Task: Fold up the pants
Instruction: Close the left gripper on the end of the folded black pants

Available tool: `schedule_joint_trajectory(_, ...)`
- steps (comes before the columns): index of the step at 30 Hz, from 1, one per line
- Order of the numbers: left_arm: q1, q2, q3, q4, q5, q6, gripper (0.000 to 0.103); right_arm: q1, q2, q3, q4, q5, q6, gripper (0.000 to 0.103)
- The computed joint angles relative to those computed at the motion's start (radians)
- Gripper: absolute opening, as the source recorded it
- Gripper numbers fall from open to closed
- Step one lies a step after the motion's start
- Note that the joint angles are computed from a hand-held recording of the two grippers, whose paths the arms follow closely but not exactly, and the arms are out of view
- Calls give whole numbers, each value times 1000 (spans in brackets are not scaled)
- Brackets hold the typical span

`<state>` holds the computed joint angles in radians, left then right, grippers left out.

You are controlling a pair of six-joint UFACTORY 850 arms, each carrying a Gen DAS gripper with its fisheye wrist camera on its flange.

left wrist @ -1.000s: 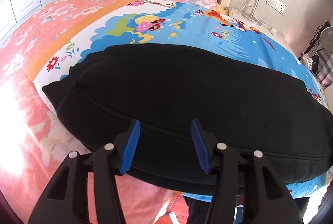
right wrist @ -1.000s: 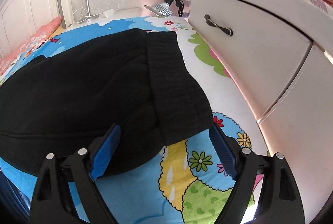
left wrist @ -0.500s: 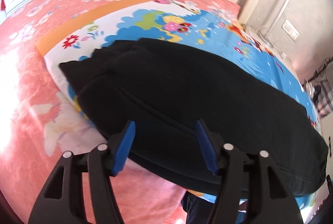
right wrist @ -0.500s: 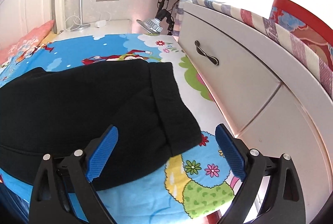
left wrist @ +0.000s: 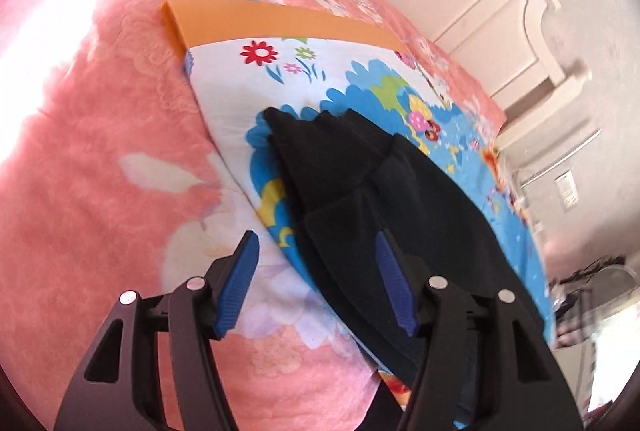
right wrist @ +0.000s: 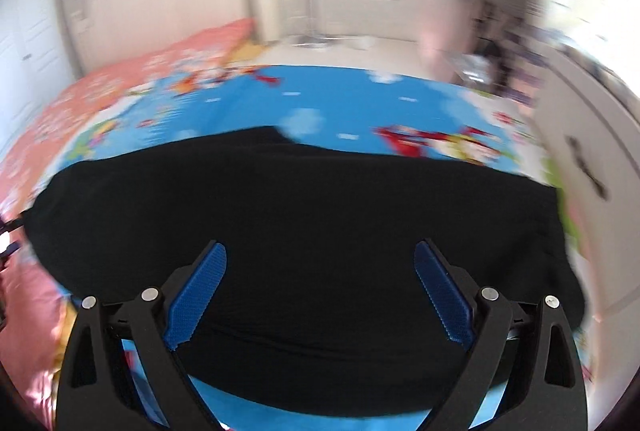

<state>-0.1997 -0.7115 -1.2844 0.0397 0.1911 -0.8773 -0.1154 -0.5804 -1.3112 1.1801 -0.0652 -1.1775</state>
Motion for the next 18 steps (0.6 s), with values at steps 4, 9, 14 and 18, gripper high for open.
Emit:
schedule_joint_trajectory(4, 27, 10, 36, 198, 88, -190, 54, 81, -125, -177, -228, -134, 197, 91)
schedule_joint_trajectory(9, 62, -26, -15, 401, 98, -359, 54, 160, -284, -398, -462, -253, 448, 89)
schedule_joint_trajectory(14, 102, -125, -170, 903, 63, -849, 33, 208, -387, -533, -842, -277, 787, 89)
schedule_joint_trajectory(18, 88, -140, -289, 1322, -72, -1107, 11, 218, -428, -558, -998, -292, 937, 90)
